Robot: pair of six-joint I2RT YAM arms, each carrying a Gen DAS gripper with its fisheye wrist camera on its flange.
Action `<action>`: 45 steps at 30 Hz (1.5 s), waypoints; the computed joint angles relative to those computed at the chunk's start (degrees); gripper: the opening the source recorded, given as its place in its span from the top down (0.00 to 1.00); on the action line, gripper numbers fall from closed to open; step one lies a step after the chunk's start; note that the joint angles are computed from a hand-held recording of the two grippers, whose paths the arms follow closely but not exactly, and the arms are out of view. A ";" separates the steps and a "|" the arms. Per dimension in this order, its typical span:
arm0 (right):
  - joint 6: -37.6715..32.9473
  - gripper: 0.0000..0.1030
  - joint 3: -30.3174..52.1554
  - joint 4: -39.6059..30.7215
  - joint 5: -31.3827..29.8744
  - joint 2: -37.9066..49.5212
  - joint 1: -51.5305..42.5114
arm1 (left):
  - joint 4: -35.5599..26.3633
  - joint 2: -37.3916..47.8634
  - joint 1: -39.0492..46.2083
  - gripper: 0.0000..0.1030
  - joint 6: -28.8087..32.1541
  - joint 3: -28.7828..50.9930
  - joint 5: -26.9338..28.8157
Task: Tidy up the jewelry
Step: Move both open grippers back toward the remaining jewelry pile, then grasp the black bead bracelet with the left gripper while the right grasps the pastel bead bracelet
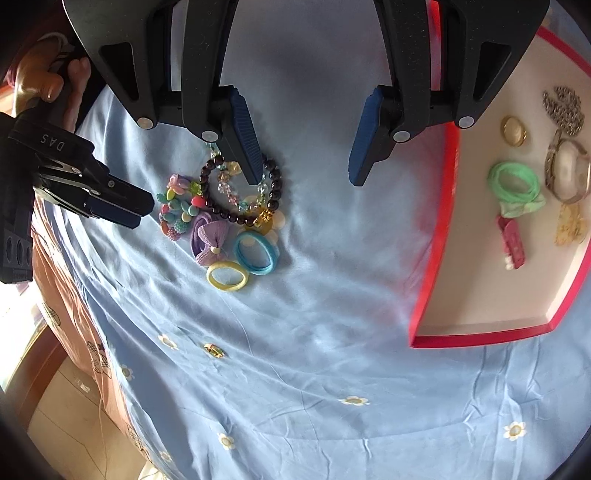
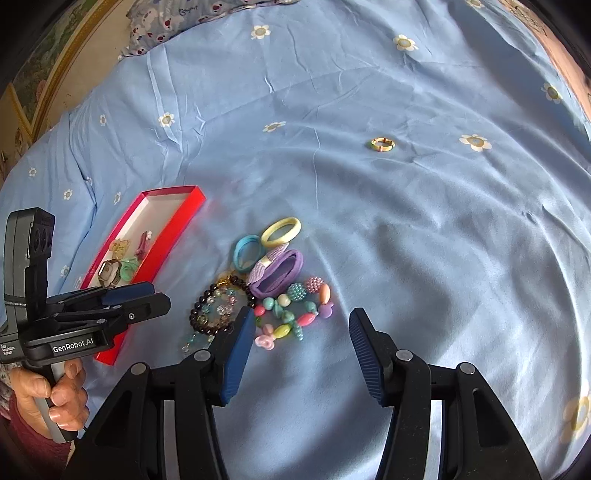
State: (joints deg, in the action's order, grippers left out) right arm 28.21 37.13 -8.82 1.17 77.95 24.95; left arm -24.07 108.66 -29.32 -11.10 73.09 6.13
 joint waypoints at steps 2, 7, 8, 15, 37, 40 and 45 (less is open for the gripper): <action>-0.62 0.47 0.90 0.25 -0.53 1.74 -0.64 | -0.64 2.68 -0.51 0.54 0.98 2.49 -0.17; -1.98 0.48 3.30 0.87 -0.91 6.76 -1.65 | -1.74 7.31 -1.58 0.65 2.86 6.60 -0.35; -2.25 0.49 3.57 1.12 -0.92 7.61 -1.73 | -1.61 7.65 -1.92 0.69 3.66 6.98 -0.51; -3.54 0.67 3.99 1.93 2.73 9.79 -0.28 | -0.28 8.23 -4.33 0.93 8.12 6.28 -3.73; -0.73 0.91 2.88 0.74 2.59 2.91 3.10 | 4.36 -5.87 3.03 0.93 2.61 -10.36 5.77; -0.09 0.91 2.67 0.84 2.29 2.65 3.69 | 4.43 -5.36 3.55 0.93 2.28 -10.15 5.80; 0.44 0.91 2.49 0.51 2.80 2.07 4.67 | 5.62 -4.96 3.67 1.00 2.26 -9.98 5.73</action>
State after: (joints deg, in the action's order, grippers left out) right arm 28.65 39.62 -8.31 3.97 80.02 29.62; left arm -18.45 103.71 -25.65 -8.84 63.11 11.86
